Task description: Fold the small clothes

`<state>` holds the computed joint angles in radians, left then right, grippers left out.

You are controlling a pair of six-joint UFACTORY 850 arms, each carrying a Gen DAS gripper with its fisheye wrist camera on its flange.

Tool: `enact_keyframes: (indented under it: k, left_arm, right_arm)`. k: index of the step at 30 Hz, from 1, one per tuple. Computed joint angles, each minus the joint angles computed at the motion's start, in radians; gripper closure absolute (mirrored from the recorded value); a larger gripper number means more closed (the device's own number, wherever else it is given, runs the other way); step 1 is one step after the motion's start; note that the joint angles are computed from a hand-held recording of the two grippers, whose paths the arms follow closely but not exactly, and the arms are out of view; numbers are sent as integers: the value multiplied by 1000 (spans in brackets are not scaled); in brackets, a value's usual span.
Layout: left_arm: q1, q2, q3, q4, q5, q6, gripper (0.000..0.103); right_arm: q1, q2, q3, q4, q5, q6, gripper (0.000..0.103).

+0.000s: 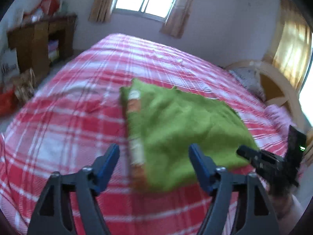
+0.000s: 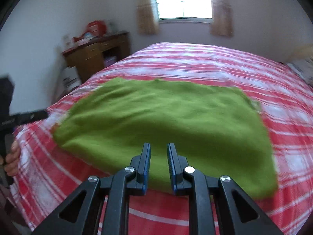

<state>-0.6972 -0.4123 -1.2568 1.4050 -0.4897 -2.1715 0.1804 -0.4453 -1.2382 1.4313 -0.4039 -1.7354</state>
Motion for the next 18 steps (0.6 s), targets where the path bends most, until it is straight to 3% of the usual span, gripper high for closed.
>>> enact_keyframes:
  k: [3,6,8,13,16,18]
  left_arm:
    - [-13,-117,-144,-252,-117,280,20]
    - [-4,-194,-220,-457,-182,468,19]
    - [-11,-196,-201,-428,-197,416,18]
    - [-21,-184,-199,-460,-262,412,14]
    - [-26,-191,-222,-472,-330,421,13]
    - [-35,-209,-256,-470,-385,410,5]
  right_arm:
    - [19,-38,-19,-195,-49,167,85]
    - [25,-18,40,-117,-18,3,84]
    - [20,-17,49,-69,-22,-63,84]
    - [10,-31,-2,-194,-66,84,84]
    - [-5,-17,-1,-19,-29,-36,84]
    - [-7,-22,-10,52,17,-78,75]
